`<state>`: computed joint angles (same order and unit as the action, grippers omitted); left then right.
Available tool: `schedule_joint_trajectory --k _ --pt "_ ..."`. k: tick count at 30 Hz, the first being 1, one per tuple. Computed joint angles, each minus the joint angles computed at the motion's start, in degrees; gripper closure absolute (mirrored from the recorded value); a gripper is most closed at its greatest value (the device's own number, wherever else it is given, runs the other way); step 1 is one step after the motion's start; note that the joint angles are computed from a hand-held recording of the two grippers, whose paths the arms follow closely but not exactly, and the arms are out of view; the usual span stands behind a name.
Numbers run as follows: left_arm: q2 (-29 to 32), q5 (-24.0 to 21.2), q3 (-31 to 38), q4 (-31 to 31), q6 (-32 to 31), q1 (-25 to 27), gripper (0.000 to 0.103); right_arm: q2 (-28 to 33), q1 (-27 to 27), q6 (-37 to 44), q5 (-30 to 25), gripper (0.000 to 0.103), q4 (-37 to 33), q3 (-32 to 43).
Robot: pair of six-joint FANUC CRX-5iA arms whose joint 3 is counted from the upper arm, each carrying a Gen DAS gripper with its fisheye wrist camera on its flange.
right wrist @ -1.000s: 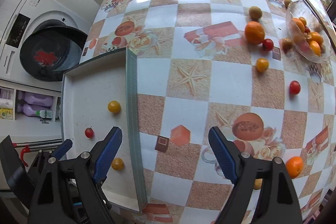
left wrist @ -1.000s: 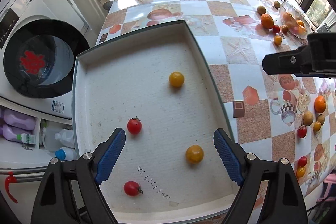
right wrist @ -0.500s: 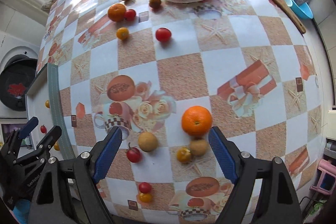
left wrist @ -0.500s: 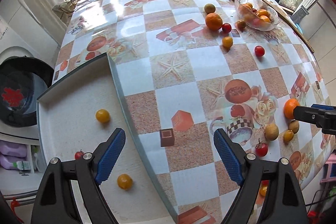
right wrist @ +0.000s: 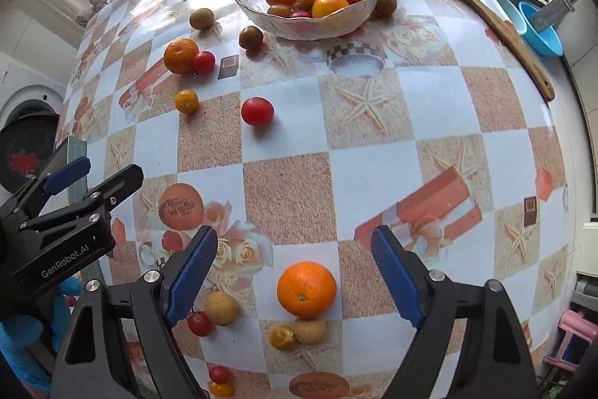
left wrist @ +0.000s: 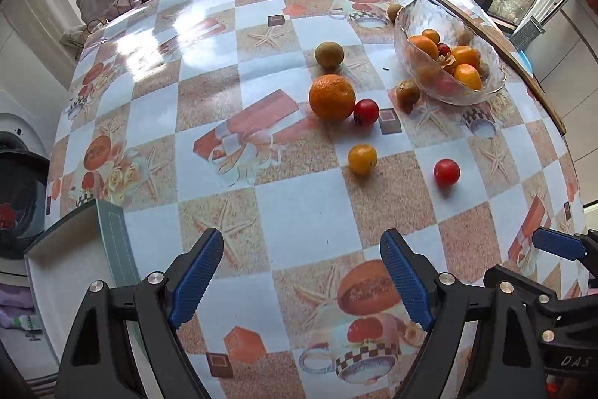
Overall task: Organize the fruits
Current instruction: 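Move both tools back over the table toward the fruit, then grasp a yellow tomato with the left tool while the right tool grasps a red tomato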
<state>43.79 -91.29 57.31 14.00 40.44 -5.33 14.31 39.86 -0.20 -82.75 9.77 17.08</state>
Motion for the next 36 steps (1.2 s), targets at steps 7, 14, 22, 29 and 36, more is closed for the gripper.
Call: schedule_joint_trajectory --k 7,14,22,29,36 --pt "4.4 0.1 5.1 -0.1 2.6 -2.7 0.016 0.2 -2.8 5.8 4.5 0.038 1.5 -2.1" --pt "6.9 -1.0 8.2 -0.6 4.1 -3.8 0.032 1.0 -4.0 11.1 8.0 0.046 2.8 -3.1" --pt "5.6 0.5 5.0 0.8 3.4 -3.9 0.053 1.6 -4.6 13.2 10.6 0.062 4.7 -4.2" --pt "7.9 -3.9 9.3 3.0 3.9 -3.7 0.078 1.5 -5.0 13.1 12.7 0.08 4.6 -4.1" --pt "7.2 -5.4 9.2 4.7 4.2 -1.7 0.078 -0.7 -4.5 10.8 12.5 0.08 4.6 -5.1"
